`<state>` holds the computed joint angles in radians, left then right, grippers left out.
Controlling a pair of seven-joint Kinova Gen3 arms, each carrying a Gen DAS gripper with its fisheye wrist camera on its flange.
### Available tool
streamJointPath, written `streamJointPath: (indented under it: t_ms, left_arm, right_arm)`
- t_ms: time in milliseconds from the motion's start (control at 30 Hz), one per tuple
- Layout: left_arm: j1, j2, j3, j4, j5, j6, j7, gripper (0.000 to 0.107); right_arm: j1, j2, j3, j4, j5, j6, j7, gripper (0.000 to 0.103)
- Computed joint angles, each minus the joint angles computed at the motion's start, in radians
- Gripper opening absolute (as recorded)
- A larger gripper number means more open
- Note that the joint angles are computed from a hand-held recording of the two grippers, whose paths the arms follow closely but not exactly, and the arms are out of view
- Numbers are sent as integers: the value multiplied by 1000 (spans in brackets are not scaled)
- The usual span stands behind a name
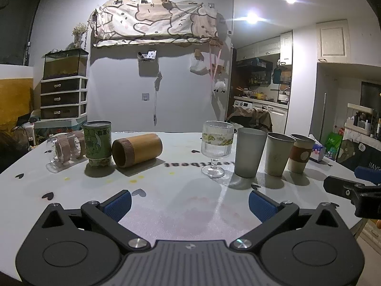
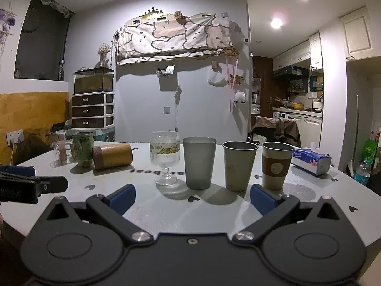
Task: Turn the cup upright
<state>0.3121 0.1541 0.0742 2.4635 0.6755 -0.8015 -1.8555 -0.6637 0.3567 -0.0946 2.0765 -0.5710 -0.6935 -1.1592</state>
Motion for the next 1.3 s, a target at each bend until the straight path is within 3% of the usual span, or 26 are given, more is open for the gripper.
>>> streamJointPath:
  t_ms: [1300]
  left_arm:
    - [7,1,2,4,17,-8,-8,103]
  right_arm:
    - [-8,2,-3,3,-17,-9,5,103]
